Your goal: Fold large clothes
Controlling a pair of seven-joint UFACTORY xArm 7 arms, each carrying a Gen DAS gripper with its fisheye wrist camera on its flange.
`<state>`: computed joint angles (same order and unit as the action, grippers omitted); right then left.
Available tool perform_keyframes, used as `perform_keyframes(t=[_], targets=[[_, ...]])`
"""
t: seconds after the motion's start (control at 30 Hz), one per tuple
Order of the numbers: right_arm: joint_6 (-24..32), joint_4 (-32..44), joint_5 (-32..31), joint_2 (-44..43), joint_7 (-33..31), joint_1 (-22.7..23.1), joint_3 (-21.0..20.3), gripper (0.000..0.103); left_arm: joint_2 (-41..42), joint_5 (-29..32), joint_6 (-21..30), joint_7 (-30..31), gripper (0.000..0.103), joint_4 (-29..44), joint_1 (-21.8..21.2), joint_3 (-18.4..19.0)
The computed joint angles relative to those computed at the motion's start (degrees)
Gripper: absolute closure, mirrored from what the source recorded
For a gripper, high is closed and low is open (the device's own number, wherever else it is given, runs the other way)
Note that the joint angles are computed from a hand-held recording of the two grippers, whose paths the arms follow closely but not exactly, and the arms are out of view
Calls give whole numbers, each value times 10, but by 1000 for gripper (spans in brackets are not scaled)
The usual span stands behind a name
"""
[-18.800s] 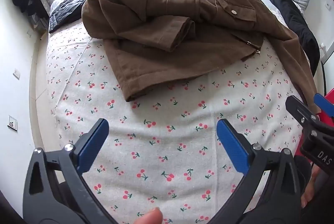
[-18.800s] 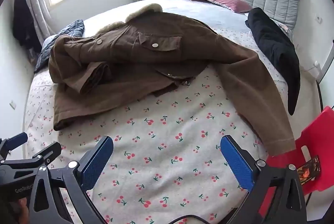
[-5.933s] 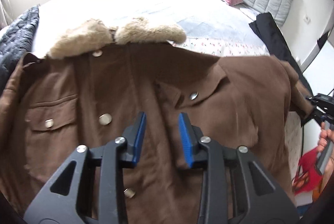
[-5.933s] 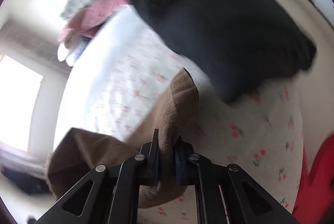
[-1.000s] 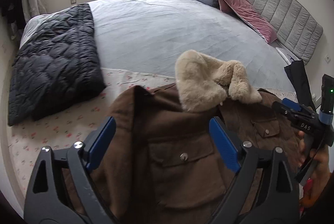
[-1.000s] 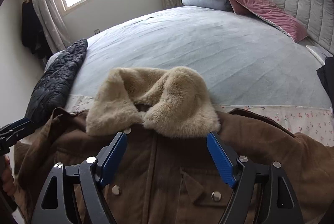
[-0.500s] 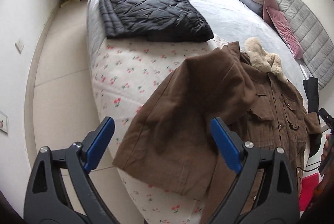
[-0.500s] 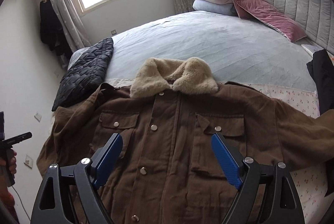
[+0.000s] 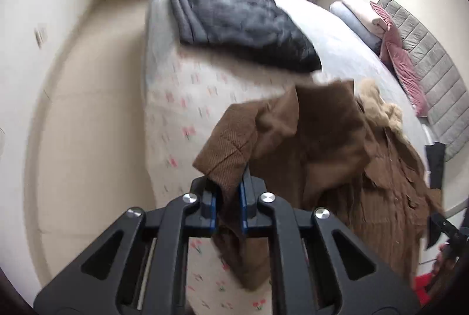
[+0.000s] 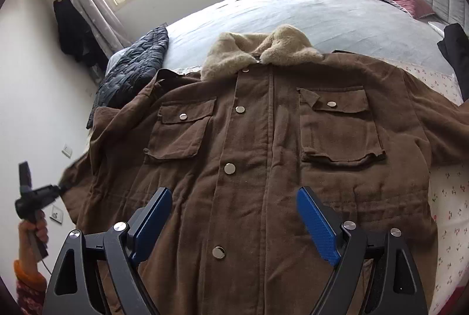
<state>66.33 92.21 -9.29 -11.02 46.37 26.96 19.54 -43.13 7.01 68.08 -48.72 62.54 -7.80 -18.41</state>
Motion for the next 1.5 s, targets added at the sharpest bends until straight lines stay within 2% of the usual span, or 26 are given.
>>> perform_keyframes(t=[0.07,0.17,0.27,0.37,0.4,0.47,0.5,0.57,0.63,0.83,0.93,1.03,1.13,1.2,1.23,1.27,1.3,1.33,1.37,1.43,1.5], targets=[[7,1,-9,-3,1,-2,1,15,29,70,33,13,90,85,47,-20],[9,-2,-13,-8,-1,-4,1,15,76,93,58,38,90,190,79,6],[8,-10,-13,-11,0,-8,-1,15,133,70,100,45,90,269,92,36],[-11,-32,1,-18,4,-11,-6,15,169,37,130,11,88,280,92,64],[-15,-38,7,-20,3,-12,-8,15,174,20,138,1,85,265,89,79],[-14,-43,16,-18,0,-12,-8,15,174,3,174,-17,65,233,99,88],[-11,-42,19,-16,-3,-12,-8,15,160,7,172,-21,59,202,86,101],[-11,-44,22,-14,-14,-10,-9,15,109,10,118,-6,39,122,73,108],[-2,-35,13,-6,-19,-10,-5,15,72,7,84,36,30,67,57,116],[-2,-14,6,18,-14,0,-3,15,-34,-16,32,217,29,-76,-1,131],[4,1,4,38,-15,10,-1,15,-82,-44,25,299,29,-135,-39,122],[21,21,2,61,-15,25,-1,15,-98,-54,40,360,29,-167,-63,95],[26,32,-1,73,-12,39,-4,15,-83,-37,59,383,29,-178,-60,63],[24,32,-1,75,-6,44,-8,15,-78,-35,56,374,30,-182,-49,60],[22,31,-1,75,-2,46,-9,15,-78,-36,52,366,37,-185,-44,61],[21,29,-1,73,1,48,-10,15,-76,-38,51,357,54,-185,-37,64],[20,28,-2,73,5,49,-11,15,-71,-46,53,346,63,-182,-31,71],[20,27,-2,73,7,50,-12,15,-68,-55,54,338,77,-183,-28,78],[20,25,-1,71,9,50,-12,15,-65,-67,53,327,86,-181,-25,85],[20,24,1,71,12,51,-13,15,-63,-78,49,313,94,-169,-19,94],[21,23,6,71,10,50,-15,15,-61,-76,37,308,96,-145,-12,97]])
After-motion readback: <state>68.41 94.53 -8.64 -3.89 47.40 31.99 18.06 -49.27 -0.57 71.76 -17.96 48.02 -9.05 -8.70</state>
